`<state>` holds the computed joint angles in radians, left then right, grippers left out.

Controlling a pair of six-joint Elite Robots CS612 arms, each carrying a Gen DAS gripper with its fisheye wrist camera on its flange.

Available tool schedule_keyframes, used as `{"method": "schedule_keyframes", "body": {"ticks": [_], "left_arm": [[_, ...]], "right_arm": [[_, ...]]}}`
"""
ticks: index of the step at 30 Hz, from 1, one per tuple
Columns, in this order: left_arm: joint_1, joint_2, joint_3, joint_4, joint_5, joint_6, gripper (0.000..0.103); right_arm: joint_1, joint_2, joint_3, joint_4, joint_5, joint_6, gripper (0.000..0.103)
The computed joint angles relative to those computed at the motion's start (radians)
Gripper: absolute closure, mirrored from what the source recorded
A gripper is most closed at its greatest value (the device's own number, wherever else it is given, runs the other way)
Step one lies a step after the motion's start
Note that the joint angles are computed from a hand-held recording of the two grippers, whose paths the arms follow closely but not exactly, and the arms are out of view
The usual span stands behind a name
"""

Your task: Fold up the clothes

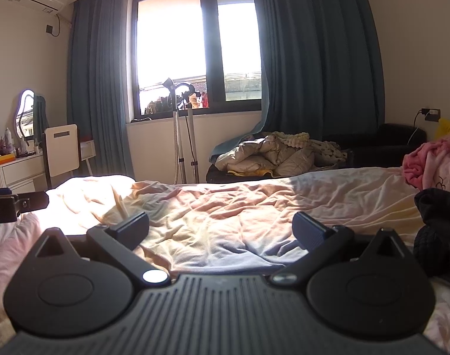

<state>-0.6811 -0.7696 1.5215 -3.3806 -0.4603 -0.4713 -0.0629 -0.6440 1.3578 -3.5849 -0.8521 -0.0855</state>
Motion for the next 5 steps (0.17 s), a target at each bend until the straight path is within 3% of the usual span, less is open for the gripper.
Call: {"method": "schedule_keyframes", "body": {"ticks": [5], "left_arm": [[0.000,0.002,-0.002,-0.004,-0.002,0.008,0.000]], "right_arm": [[-0.001,0.000,-0.001,0.005,0.003,0.000,0.000]]}}
